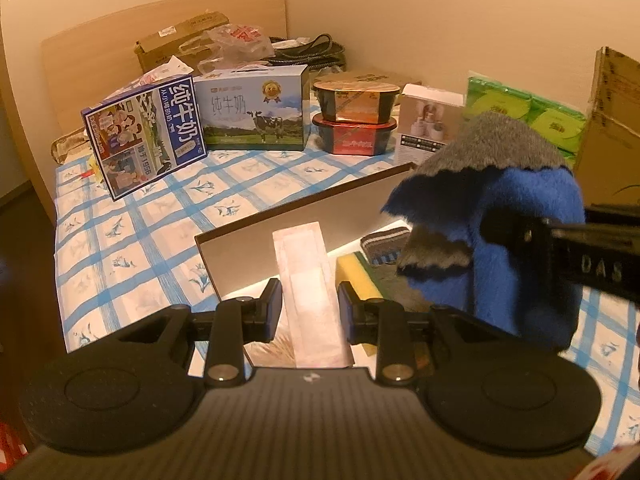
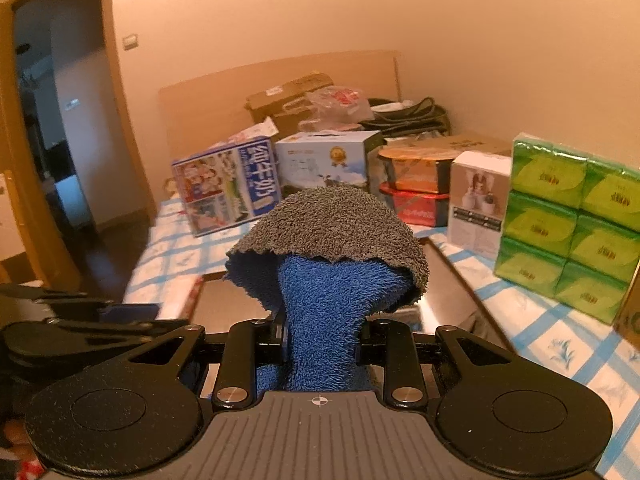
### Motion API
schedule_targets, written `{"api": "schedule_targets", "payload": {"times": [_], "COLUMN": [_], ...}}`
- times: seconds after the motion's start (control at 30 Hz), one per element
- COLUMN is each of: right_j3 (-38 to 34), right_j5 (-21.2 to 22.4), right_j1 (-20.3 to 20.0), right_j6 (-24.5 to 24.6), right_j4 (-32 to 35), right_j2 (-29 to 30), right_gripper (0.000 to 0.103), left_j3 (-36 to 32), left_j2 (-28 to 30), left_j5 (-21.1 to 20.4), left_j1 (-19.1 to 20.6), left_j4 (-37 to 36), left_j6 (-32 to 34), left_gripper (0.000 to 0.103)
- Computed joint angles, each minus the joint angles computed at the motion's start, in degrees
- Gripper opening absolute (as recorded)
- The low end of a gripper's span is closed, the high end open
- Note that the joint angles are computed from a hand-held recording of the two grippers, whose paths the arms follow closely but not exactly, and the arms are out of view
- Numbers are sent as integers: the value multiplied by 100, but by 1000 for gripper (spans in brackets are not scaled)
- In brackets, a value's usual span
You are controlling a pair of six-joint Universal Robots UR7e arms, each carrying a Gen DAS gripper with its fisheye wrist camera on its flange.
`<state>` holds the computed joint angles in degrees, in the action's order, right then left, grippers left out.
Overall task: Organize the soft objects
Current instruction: 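Lift the pad strip and blue towel over the brown box, then lower the pad strip and blue towel into the box and open both tools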
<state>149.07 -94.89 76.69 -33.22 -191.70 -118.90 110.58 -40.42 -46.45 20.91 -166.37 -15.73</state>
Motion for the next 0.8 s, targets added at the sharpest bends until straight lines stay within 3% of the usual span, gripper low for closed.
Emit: {"api": "schedule_targets", "payload": {"times": [0.27,0.67,0.7,0.77,0.8], "right_j3": [-477,-758,-786,-843,-853], "right_j5": [-185,-95,-20,15,-44], "right_j1": [-77,-405,-449,-474,-455], "right_j6": [-97,-276,-319,-360,-359], "right_j4": [-397,-474,-462,-467,-605], "right_j2": [809,1376,1405,1473,1542], "right_gripper": [27,28,32,52,68], "left_j3": [-334,-769,-791,-828,-836], "left_j2": [294,700,719,754,767], "left_j5": [-79,-60,-62,-75,-83], "left_j1": [274,505,515,536,540], "left_j4": [-50,18,26,47,57], "left_j6": [194,397,402,403,395], "left_gripper": [27,27,27,27,27]}}
